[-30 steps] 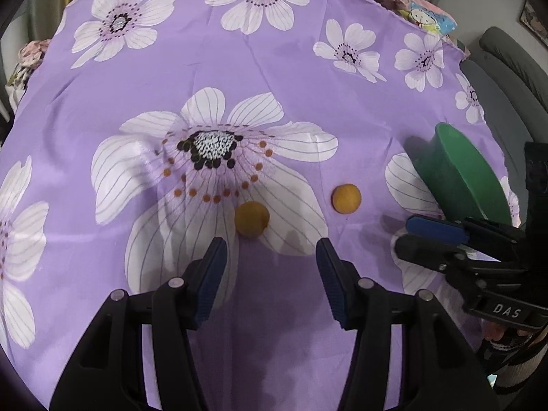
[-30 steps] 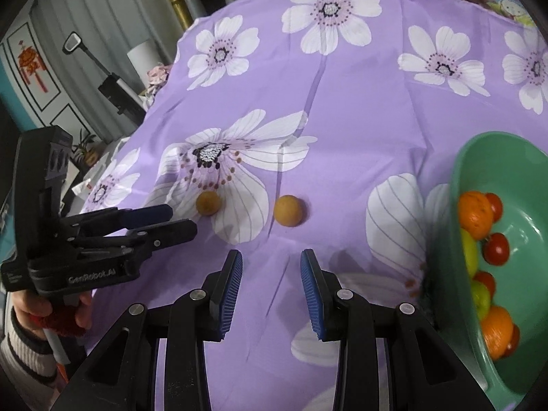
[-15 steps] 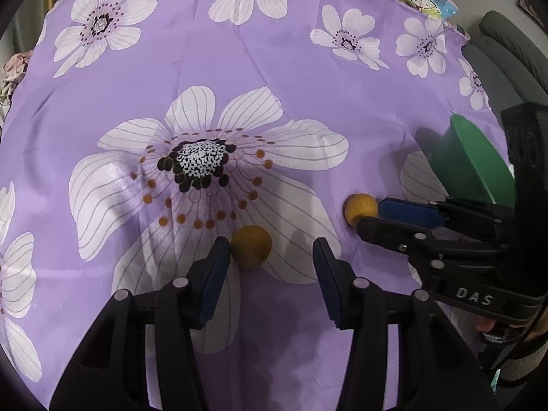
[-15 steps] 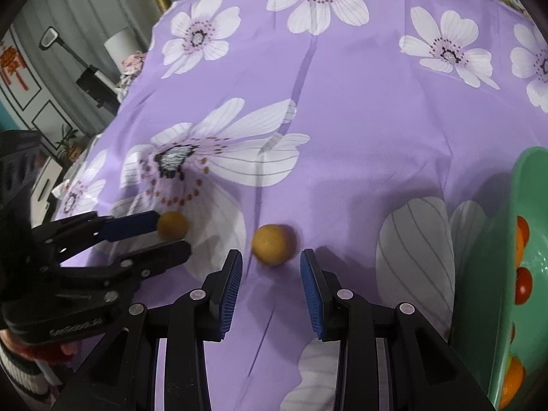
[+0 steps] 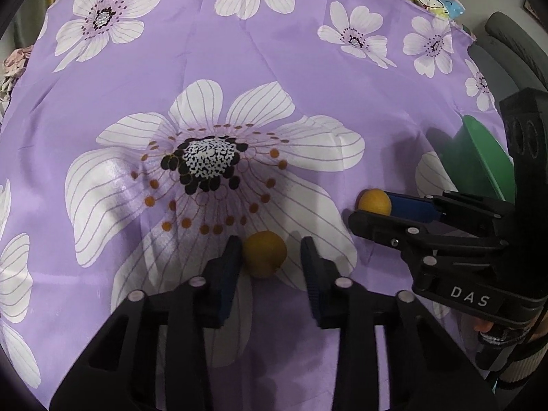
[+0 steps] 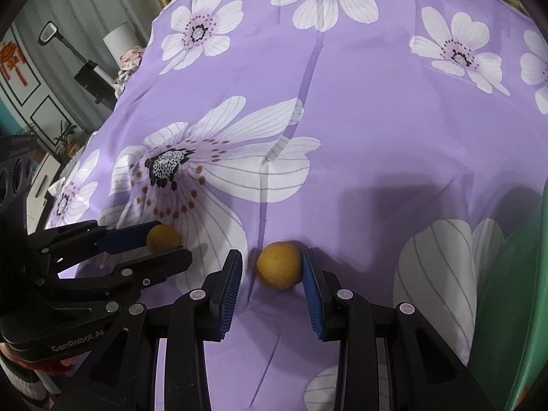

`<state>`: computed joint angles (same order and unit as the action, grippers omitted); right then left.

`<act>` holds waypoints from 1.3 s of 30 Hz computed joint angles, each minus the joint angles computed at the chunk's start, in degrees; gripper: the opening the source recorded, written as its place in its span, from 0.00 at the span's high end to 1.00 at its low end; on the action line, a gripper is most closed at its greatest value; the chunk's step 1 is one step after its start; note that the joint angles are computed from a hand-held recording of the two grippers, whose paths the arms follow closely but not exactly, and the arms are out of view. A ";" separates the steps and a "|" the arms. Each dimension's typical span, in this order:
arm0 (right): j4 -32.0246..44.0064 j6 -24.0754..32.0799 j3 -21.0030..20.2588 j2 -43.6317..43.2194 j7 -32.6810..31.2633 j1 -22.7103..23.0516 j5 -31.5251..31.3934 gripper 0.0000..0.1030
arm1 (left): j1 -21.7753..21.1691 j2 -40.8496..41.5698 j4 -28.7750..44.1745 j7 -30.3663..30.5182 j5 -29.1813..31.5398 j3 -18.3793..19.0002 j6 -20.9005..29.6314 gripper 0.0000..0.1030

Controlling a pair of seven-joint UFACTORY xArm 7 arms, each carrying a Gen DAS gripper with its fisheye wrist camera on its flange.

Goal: Organize fruits
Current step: 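Close the right gripper around the yellow fruit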

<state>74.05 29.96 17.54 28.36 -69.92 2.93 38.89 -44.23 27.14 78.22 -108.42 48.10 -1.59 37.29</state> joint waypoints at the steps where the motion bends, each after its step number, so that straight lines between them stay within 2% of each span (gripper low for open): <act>1: 0.02 -0.08 0.07 0.05 -0.10 -0.03 0.07 0.66 | -0.03 -0.03 -0.07 -0.19 0.10 0.06 -0.12 0.71; 12: -0.09 -0.66 0.49 0.15 -0.80 -0.21 0.75 0.66 | -0.10 -0.11 -0.19 -0.76 0.38 0.10 0.11 0.76; 16: 0.06 -0.71 0.44 0.23 -0.75 -0.13 0.64 0.66 | -0.04 -0.45 -0.84 -1.61 0.88 0.18 -0.39 0.75; 22: 0.64 -0.83 0.32 0.61 -0.08 -0.13 0.16 0.74 | 0.08 -0.50 -0.93 -1.70 1.12 0.02 -0.24 0.75; 36: -2.44 -2.54 0.78 -1.45 -1.05 -0.44 0.81 0.74 | -0.23 -0.48 -0.93 -3.22 1.54 0.03 -0.31 0.75; 39: -2.87 -2.52 0.79 -1.93 -1.42 -0.67 1.56 0.74 | -0.62 -0.90 -0.85 -3.41 1.67 -0.14 0.92 0.75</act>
